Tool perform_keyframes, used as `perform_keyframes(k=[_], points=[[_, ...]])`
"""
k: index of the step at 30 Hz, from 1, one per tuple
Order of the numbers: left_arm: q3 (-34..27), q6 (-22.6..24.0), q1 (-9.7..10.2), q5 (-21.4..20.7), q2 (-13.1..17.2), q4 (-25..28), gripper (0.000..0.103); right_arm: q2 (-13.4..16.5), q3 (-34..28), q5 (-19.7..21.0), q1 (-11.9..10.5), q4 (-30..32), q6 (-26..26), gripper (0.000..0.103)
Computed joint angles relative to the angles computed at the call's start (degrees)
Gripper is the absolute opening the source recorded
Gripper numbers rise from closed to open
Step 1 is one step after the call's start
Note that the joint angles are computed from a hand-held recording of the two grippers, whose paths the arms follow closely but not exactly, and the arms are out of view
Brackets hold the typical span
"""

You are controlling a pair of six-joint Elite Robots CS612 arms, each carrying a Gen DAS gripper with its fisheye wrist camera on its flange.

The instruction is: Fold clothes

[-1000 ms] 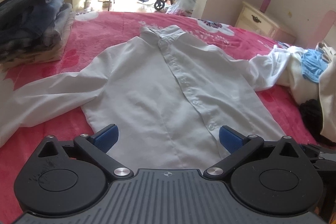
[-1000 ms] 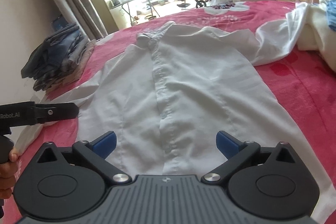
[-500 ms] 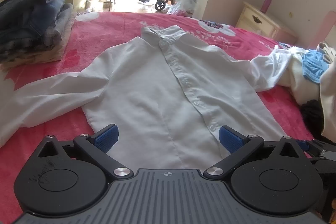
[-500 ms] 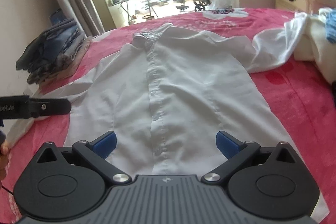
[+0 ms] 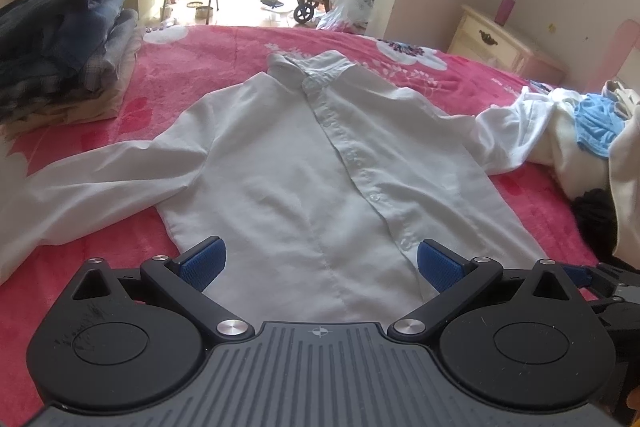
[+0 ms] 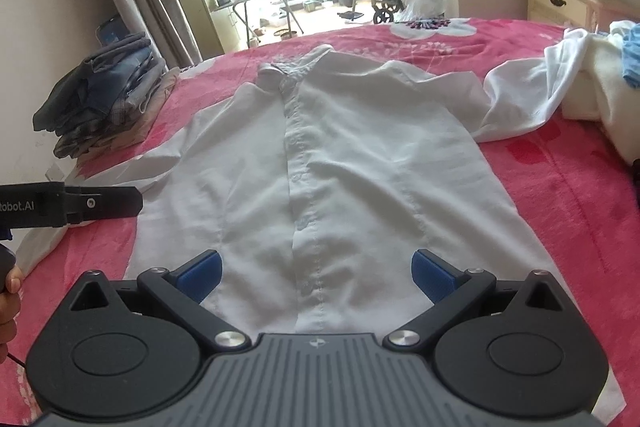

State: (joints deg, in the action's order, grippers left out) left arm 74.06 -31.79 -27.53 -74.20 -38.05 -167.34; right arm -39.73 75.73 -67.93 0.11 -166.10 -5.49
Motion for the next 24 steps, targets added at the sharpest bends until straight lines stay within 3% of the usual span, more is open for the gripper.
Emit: perform_keyframes(k=[24], points=[[-0.5,-2.4,-0.28,5.5,-0.1,6.3,0.103,-0.3,-0.2,0.5,0.1,2.9,-1.5,0.103]])
